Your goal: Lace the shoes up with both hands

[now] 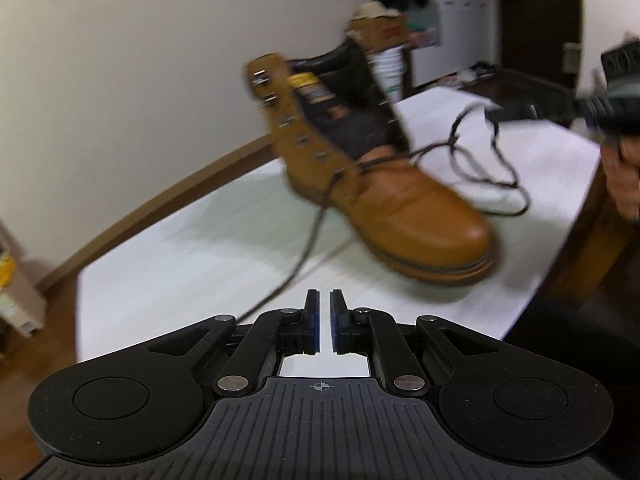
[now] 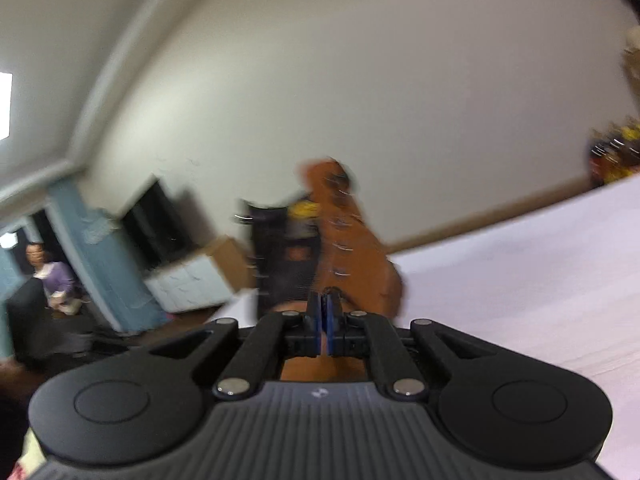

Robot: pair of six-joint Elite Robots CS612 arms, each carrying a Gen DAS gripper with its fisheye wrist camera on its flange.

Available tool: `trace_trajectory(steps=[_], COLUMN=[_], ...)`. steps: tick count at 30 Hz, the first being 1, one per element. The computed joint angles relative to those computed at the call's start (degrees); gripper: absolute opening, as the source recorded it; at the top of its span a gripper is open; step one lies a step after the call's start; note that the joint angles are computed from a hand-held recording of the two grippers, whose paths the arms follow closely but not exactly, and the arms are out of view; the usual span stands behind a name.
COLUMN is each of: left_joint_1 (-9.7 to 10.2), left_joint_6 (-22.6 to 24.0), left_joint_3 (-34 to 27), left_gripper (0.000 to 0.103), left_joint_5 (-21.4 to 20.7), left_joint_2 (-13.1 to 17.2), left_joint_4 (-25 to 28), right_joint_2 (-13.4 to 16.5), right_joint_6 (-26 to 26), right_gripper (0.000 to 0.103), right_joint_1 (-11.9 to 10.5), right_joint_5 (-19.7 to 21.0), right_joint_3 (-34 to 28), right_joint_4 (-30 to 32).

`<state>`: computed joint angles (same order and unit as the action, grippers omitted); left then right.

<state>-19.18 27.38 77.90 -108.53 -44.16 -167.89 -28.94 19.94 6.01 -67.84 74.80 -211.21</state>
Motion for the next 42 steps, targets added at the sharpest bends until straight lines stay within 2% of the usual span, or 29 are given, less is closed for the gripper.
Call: trace_trajectory(steps=[1,3,6,9,18,25,32,34,36,40,42], left_joint_1=[0.03,-0.07,-0.12,-0.03,-0.45,-0.94,-1.66,-1.79,-2.1,-1.55,-1.25], left_joint_6=[-0.29,-0.8,-2.23,-3.0,-1.87,0.52,0.76,0.84,1.0,-1.28,-2.47], left_joint_3=[-0.32,-0.77,-1.62,-2.73,-6.39,-7.13,-6.66,-6.53,-5.78,-4.89,-4.55], left_gripper=[0.008,0.008,0.008,0.008,0.013,0.017,0.018,0.015,0.004,0.004,0.004], left_joint_5=[-1.52,-3.85,-7.98,-11.86,-17.19,-18.18,-15.47,-14.93,-12.57,-11.83,-11.51], left_joint_2=[0.16,0.39,0.75,1.16,2.69,2.7,2.46,2.41,2.06,1.75,1.65], left_joint_4=[0.49,1.36,3.13,6.29,15.77,19.86,18.99,18.57,16.73,11.08,8.28], right_joint_2=[-0.35,-1.13,-1.0,-0.98,-0.5,-0.5,-0.38,-0.44,-0.48,-0.46,-0.48], right_joint_6=[-2.56,-11.35,-16.79,-23.98,-33.89,-36.13,-36.5,-36.69,-36.95,-36.0,-33.89], right_gripper=[0.003,0.003,0.003,0.003,0.004,0.004,0.004,0.004,0.004,0.005,0.006], right_joint_1=[0.23,1.44,2.14,3.07,4.76,5.16,5.28,5.29,5.31,5.28,5.09], right_joint_5=[0.8,1.64,3.64,3.5,-0.38,-1.62,-1.33,-1.07,-0.64,0.0,0.33], right_joint_3=[0.38,1.03,0.64,0.32,-0.22,0.17,0.19,0.32,0.43,0.64,0.89], right_joint_4=[1.45,7.08,10.21,12.47,14.56,14.72,14.31,14.3,14.3,13.26,11.77])
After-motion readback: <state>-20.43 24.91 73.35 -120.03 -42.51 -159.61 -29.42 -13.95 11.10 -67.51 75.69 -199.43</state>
